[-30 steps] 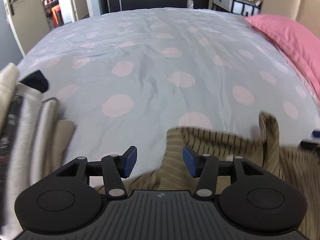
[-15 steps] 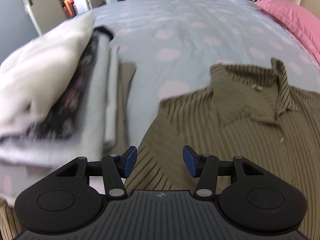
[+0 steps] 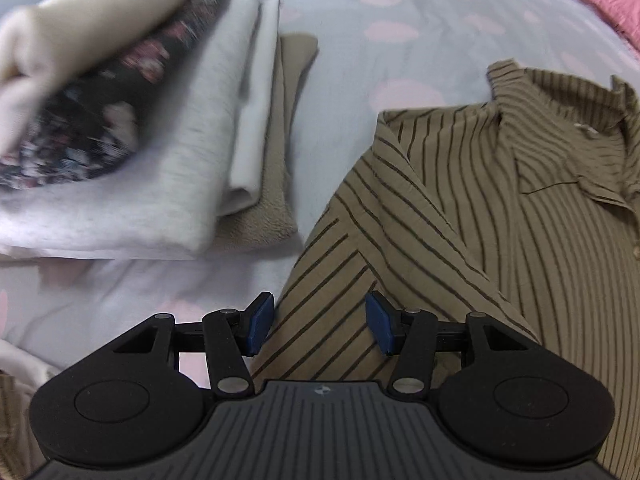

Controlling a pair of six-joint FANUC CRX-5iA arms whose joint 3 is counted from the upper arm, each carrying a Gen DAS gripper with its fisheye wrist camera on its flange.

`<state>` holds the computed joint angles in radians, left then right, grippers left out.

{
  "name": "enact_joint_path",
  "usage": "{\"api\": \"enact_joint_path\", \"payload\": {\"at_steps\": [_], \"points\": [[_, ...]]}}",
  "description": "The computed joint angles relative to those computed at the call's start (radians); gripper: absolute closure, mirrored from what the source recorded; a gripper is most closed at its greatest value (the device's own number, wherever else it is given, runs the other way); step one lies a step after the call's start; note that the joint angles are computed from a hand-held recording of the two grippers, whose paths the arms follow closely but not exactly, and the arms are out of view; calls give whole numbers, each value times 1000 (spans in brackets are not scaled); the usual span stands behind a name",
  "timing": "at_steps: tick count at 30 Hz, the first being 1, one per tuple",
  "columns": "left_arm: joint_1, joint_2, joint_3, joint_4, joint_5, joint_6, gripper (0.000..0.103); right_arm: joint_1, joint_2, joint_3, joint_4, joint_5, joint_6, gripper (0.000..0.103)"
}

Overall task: Fold clothes
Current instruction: 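Move both open grippers over the laid-out shirt toward its collar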

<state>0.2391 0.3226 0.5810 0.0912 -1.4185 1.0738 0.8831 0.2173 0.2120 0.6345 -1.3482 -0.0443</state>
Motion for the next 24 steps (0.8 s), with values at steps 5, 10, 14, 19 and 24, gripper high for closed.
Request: {"api": "enact_joint_path", "payload": {"at_steps": [5, 10, 14, 19, 24], "points": [[-1, -6, -29, -6, 36, 12, 51, -31, 38, 11, -29, 29, 52, 65], [15, 3, -18, 20, 18, 12, 51, -15, 69, 70, 3, -48, 118, 101], [16, -2, -21, 19, 22, 21, 51, 1, 77, 136, 78, -212, 152, 102], [8, 11, 2, 9, 7, 44, 51, 10, 36, 146, 137, -349, 154, 102], [3, 18, 13, -1, 3, 50, 51, 6, -15, 91, 96, -274, 151, 95]]}}
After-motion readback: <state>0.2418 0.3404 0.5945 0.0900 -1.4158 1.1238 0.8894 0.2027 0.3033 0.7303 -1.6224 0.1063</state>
